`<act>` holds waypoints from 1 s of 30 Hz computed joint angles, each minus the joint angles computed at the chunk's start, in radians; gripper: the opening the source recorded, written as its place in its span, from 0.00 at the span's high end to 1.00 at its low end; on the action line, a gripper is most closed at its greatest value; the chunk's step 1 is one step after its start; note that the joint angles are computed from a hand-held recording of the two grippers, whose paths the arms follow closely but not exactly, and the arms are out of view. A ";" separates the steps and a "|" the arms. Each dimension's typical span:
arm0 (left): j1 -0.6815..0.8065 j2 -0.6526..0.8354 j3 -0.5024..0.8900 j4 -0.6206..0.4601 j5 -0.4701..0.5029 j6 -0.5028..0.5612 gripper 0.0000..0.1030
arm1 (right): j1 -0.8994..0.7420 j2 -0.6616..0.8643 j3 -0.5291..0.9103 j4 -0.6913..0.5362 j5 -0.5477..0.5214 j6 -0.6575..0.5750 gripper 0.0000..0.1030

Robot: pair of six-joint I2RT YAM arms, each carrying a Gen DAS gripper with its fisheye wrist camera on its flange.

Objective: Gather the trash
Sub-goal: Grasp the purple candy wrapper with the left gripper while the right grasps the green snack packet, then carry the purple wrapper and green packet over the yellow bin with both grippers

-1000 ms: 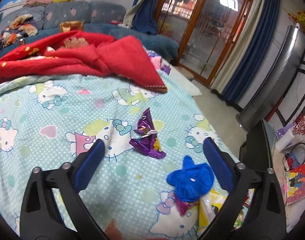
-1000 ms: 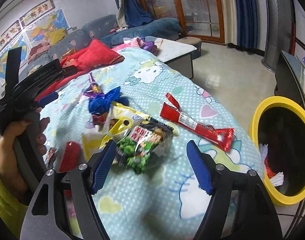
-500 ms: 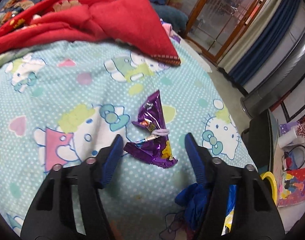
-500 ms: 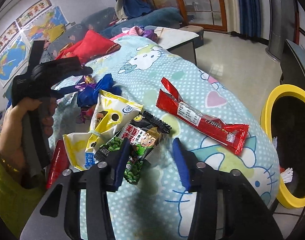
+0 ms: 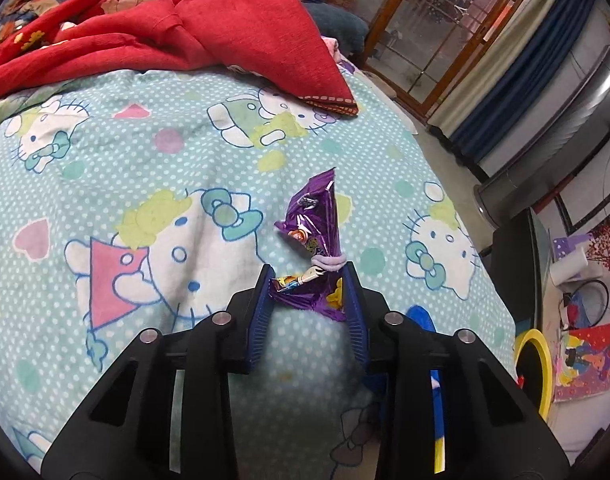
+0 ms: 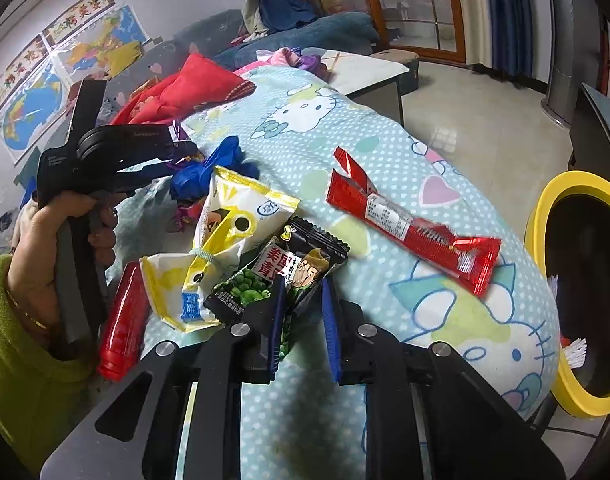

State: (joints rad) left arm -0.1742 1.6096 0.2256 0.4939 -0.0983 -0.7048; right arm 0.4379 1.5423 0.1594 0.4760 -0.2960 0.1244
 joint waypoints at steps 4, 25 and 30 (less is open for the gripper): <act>-0.030 -0.060 -0.055 0.024 0.007 -0.020 0.76 | -0.020 -0.027 -0.005 -0.037 -0.028 -0.016 0.85; -0.423 -0.883 -0.145 -0.507 -0.280 -0.130 0.76 | -0.192 -0.455 -0.025 -0.472 -0.148 -0.164 0.90; -0.532 -0.843 -0.107 -0.498 -0.346 -0.148 0.76 | -0.276 -0.544 -0.014 -0.557 -0.183 -0.201 0.90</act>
State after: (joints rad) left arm -0.7057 0.7670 0.1189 -0.0045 -0.4442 -0.8530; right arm 0.1622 0.9979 0.1458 -0.0810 -0.4789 -0.0769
